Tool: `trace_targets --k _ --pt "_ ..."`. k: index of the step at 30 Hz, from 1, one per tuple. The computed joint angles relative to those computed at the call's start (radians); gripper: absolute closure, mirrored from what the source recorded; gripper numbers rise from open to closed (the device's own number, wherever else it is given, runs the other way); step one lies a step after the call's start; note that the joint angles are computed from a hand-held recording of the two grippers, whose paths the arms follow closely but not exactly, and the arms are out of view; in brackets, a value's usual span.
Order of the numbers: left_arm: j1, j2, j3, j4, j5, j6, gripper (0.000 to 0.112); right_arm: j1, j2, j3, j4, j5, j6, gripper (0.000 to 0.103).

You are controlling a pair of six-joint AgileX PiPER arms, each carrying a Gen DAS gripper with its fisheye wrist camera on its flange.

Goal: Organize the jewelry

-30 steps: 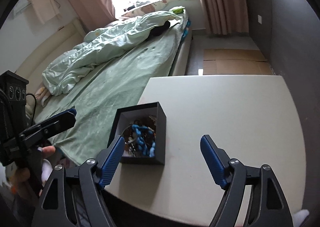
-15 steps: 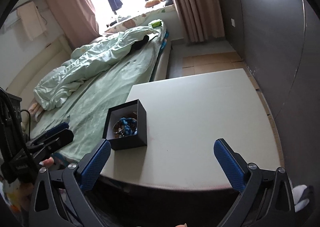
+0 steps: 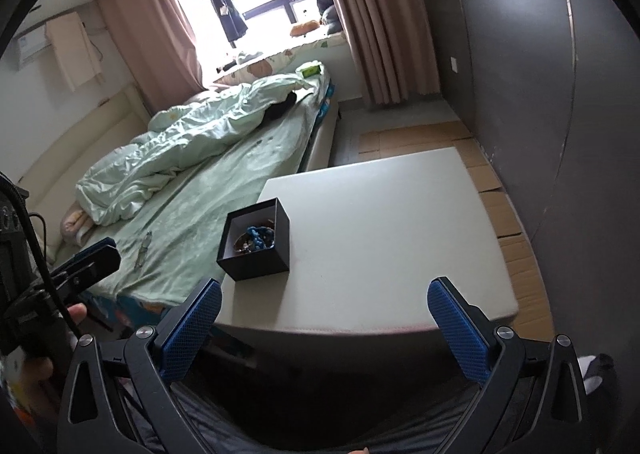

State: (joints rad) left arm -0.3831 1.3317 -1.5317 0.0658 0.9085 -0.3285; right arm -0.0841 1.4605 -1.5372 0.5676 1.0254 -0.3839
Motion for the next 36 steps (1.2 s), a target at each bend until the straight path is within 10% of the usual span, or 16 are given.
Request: trace_targets --k 36 --pt "-0.259 -0.097 -0.013 0.294 0.134 -0.217 0.01 -0.132 -0.172 0.063 0.096 0.078 -0.111 0.0"
